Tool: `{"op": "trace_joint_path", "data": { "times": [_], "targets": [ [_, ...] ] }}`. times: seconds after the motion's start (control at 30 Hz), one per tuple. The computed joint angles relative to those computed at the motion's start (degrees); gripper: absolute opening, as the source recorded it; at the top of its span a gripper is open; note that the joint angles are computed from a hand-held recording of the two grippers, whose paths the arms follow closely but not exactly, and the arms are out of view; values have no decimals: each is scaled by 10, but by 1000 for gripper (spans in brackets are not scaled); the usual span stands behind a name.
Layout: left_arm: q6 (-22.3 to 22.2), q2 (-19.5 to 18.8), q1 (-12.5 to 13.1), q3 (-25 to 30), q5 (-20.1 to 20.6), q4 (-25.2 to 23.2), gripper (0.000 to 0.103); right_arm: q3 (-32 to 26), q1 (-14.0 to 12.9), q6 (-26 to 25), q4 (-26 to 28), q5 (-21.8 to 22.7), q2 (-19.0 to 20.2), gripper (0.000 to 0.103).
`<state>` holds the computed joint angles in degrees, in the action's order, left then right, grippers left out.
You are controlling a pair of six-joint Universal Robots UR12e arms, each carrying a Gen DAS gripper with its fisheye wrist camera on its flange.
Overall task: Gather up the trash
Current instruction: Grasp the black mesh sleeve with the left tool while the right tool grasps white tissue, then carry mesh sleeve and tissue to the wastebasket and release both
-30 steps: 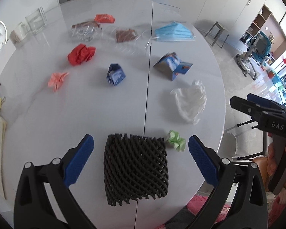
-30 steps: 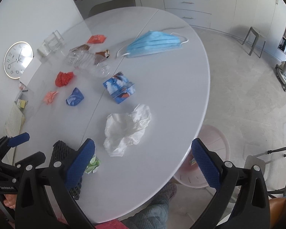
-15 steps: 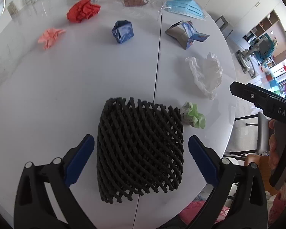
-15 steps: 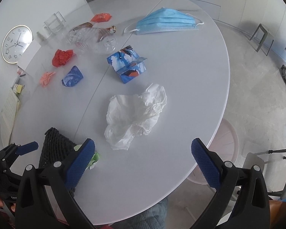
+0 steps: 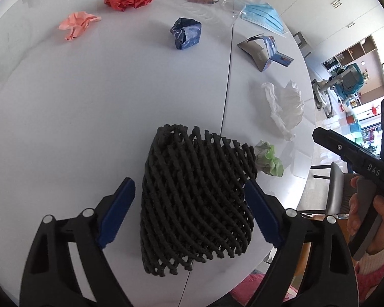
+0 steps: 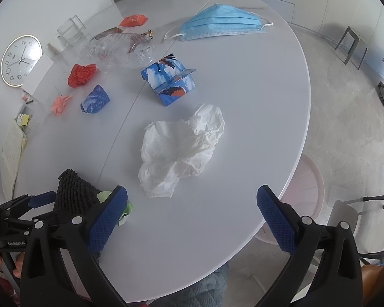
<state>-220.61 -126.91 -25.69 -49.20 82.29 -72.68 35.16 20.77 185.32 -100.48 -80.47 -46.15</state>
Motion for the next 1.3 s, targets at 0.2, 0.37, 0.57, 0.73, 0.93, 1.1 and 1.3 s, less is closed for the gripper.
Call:
{"op": "trace_joint_path", "data": {
  "times": [0.2,0.37,0.57,0.73,0.93,1.1,1.3],
  "targets": [
    [2,-2,3,0,-23,-12,69,-4,1,4,-1,-3,3,100],
    [-2,-6,1,12,-1,-40,46,-26,3,1,6,-8,17,100],
    [-8,0,2,3,15,-41,18,-83,7,13,38,-21,52,88],
    [9,3,0,4,25,-36,13,-123,7,38,65,-10,79,63],
    [33,9,-1,11,37,-26,12,-125,9,40,54,10,82,17],
    [54,5,-4,36,49,-36,12,-91,8,41,17,15,59,14],
    [77,-28,-14,116,58,-56,12,-23,0,34,-39,-4,6,14]
  ]
}}
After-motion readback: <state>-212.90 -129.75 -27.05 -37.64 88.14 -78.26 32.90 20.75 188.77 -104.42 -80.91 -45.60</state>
